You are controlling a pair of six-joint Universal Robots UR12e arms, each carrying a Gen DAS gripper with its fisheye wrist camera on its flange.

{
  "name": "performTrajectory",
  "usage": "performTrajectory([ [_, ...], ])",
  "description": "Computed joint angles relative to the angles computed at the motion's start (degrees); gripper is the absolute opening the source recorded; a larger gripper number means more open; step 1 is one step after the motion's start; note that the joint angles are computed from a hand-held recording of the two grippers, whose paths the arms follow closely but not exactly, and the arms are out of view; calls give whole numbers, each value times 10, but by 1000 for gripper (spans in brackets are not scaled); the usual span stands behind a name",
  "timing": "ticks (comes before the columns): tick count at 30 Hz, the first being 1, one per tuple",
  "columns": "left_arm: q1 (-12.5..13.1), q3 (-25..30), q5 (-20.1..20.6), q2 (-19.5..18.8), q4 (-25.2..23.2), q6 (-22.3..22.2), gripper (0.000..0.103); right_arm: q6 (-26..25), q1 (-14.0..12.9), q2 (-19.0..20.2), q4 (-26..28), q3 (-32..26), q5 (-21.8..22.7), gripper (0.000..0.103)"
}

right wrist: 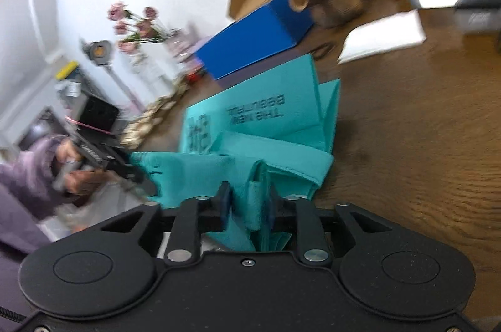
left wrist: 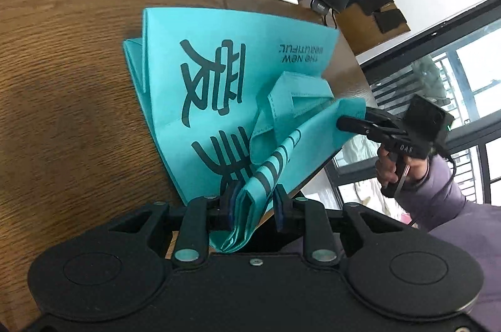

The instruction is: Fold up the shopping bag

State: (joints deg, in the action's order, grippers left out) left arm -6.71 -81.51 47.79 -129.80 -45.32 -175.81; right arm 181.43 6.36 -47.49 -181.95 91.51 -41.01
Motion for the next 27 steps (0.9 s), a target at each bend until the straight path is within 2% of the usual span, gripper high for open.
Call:
performTrajectory([
  [1, 0, 6, 2, -2, -13, 6, 23, -17, 7, -7, -43, 14, -42, 42],
  [2, -1, 12, 5, -4, -25, 12, 23, -32, 10, -11, -62, 21, -61, 43],
  [3, -3, 17, 11, -5, -34, 17, 23, -65, 16, -17, -89, 31, -91, 45],
  [4, -5, 22, 18, -6, -41, 19, 23, -122, 26, -23, -135, 43, -135, 45],
  [6, -6, 25, 26, -6, -50, 28, 23, -200, 40, -24, -212, 53, -187, 45],
  [9, -7, 31, 27, -9, -57, 28, 23, -269, 52, -19, -260, 51, -196, 42],
  [10, -7, 32, 25, -10, -58, 29, 23, -295, 57, -17, -255, 48, -194, 39],
  [11, -8, 33, 26, -11, -58, 31, 23, -312, 61, -14, -241, 43, -193, 28],
  [12, -8, 33, 27, -11, -58, 31, 22, -316, 64, -12, -231, 40, -198, 22],
  [14, -9, 35, 28, -13, -59, 31, 21, -299, 72, -1, -207, 25, -221, 22],
  [15, -9, 36, 27, -14, -58, 29, 20, -287, 74, -1, -181, 19, -229, 22],
  [17, -9, 37, 26, -15, -60, 28, 20, -262, 78, -4, -97, 4, -249, 22],
  [18, -9, 38, 26, -15, -61, 29, 20, -256, 79, -2, -81, 0, -253, 19],
  [21, -7, 43, 22, -18, -69, 30, 19, -248, 79, -4, -50, -8, -260, 19],
  [24, -3, 39, 14, -16, -76, 37, 19, -226, 70, -6, -72, -11, -202, 19],
  [26, -1, 39, 8, -16, -82, 42, 19, -191, 65, 4, -111, -29, -156, 19],
  [27, -1, 39, 7, -16, -83, 42, 19, -189, 68, 8, -112, -38, -158, 19],
])
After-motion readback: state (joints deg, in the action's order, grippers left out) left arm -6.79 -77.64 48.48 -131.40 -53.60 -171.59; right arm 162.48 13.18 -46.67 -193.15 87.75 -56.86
